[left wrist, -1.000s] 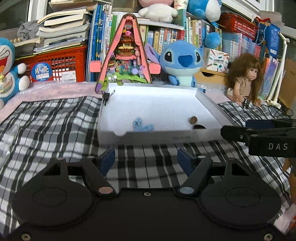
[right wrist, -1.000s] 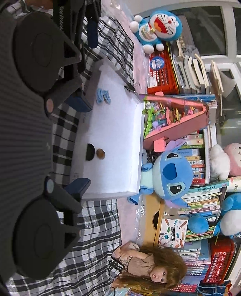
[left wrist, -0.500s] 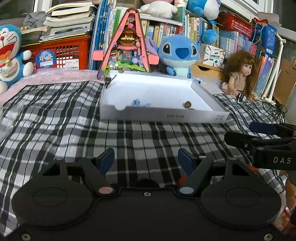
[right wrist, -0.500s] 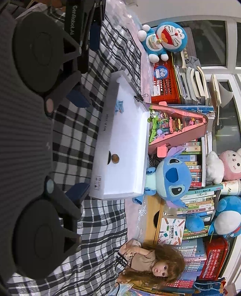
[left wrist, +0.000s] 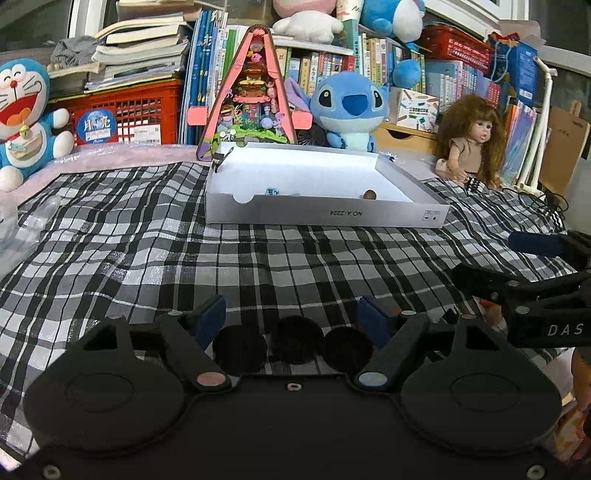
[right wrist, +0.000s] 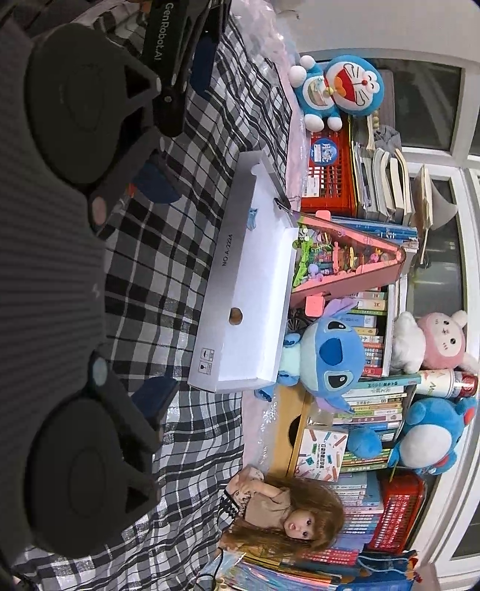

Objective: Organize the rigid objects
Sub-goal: 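Withdraw both tools from the tray back over the plaid cloth, then move the left tool toward the black lids while the right tool approaches the binder clip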

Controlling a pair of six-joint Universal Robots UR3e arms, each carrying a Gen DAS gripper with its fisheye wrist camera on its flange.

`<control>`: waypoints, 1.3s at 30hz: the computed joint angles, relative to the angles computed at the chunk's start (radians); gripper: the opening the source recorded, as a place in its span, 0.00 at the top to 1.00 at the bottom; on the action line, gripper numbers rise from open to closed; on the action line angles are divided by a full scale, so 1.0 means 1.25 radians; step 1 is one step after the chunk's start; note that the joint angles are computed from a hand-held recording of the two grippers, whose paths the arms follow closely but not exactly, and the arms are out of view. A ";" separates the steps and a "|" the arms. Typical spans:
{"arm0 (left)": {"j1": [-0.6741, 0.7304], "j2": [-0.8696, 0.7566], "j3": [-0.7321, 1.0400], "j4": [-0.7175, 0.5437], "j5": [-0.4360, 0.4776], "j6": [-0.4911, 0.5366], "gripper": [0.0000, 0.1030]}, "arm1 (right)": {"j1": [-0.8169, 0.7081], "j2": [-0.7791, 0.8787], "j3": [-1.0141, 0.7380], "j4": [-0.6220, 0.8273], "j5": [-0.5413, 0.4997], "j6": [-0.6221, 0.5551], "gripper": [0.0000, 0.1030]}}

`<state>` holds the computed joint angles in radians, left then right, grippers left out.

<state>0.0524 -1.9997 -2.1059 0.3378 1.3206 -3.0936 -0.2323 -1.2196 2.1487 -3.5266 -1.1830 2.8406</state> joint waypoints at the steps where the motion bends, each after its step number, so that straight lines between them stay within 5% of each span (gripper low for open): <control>1: -0.001 0.000 -0.009 0.015 0.002 0.003 0.23 | 0.002 0.002 0.005 -0.009 0.000 -0.001 0.00; 25: 0.011 -0.010 -0.105 0.141 0.027 0.005 0.20 | -0.011 0.043 0.133 -0.221 -0.013 0.002 0.00; 39: 0.020 -0.015 -0.118 0.154 0.036 0.003 0.20 | -0.025 0.036 0.155 -0.216 0.018 0.001 0.00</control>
